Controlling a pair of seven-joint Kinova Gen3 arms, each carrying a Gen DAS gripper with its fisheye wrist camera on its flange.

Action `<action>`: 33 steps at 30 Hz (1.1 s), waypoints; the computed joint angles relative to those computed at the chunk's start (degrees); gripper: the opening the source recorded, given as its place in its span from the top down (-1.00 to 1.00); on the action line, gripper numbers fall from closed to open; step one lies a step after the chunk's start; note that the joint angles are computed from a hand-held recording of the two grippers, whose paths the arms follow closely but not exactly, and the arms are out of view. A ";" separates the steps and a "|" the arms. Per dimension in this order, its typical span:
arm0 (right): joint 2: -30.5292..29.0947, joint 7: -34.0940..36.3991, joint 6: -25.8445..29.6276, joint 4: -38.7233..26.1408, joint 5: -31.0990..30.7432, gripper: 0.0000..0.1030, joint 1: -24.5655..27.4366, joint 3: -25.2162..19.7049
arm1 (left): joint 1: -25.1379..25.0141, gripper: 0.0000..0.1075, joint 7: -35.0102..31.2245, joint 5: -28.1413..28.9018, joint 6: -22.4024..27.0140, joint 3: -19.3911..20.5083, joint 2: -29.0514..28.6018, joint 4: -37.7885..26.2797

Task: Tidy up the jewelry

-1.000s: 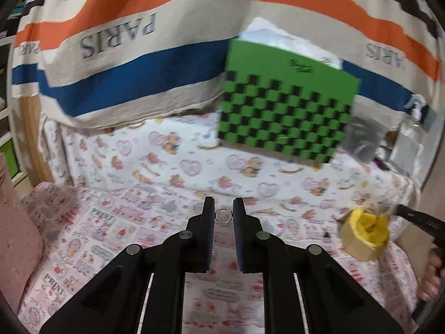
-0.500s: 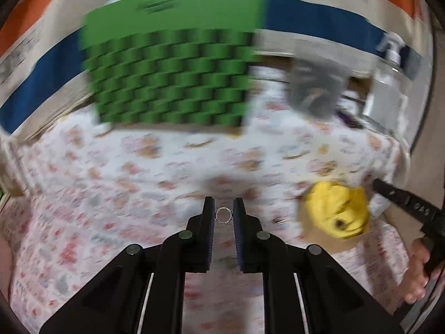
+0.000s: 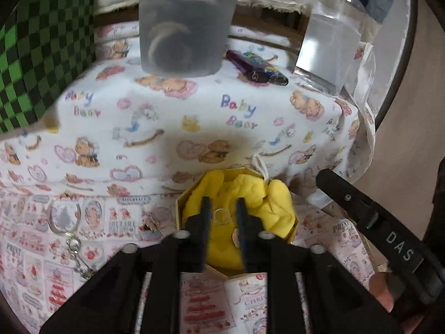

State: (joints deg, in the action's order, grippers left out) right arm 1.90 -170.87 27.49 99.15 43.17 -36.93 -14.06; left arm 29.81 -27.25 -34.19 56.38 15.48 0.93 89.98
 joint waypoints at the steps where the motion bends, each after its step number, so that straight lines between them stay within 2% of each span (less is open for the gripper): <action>1: -0.20 -0.21 0.96 -0.18 -0.28 0.40 -0.10 -0.08 | 0.44 0.29 1.04 -1.72 0.88 0.36 0.07 -0.06; 3: -0.89 -0.57 1.08 0.04 -0.24 0.37 -0.01 -0.30 | 1.19 0.21 3.26 -4.96 2.56 0.82 -0.53 0.29; 6: -1.57 -3.57 2.59 0.16 3.96 0.24 -0.40 -1.52 | 0.84 0.11 4.39 -6.40 3.53 1.51 -3.26 1.73; 9: -1.93 -4.50 3.45 0.09 5.73 0.07 -0.65 -2.58 | -0.13 -0.07 7.35 -10.81 6.66 4.27 -6.95 4.16; 11: -2.07 -5.67 4.07 0.06 7.51 -0.08 -0.99 -3.27 | -1.25 -0.29 8.95 -14.17 9.29 6.96 -9.44 5.68; 13: -2.12 -5.71 4.22 -0.10 8.43 -0.19 -1.37 -3.80 | -2.60 -0.42 10.39 -16.26 11.89 9.47 -11.90 7.02; 15: -1.95 -5.91 4.70 -0.46 9.18 -0.38 -1.81 -4.20 | -4.13 -0.58 11.05 -16.81 13.41 10.90 -14.85 8.48; 17: -2.01 -6.72 4.90 -0.43 10.53 -0.45 -2.41 -4.55 | -5.58 -0.71 11.40 -17.20 14.02 12.16 -17.71 10.12; 22: -2.10 -8.93 6.41 -0.38 14.49 -0.60 -4.13 -5.66 | -9.29 -0.80 13.14 -16.78 13.51 15.15 -22.31 13.75; 26: -1.71 -8.80 6.26 -0.48 15.32 -0.68 -5.20 -6.10 | -12.72 -0.81 15.34 -16.07 10.96 16.12 -25.42 17.68; 29: -0.66 -7.31 6.53 -0.96 14.96 -0.68 -6.58 -6.18 | -14.00 -0.81 13.21 -14.32 8.92 15.40 -26.08 19.15; 33: 1.17 -5.34 7.56 -2.02 14.82 -0.69 -9.08 -5.67 | -19.69 -0.81 14.71 -16.60 8.64 19.98 -26.74 21.62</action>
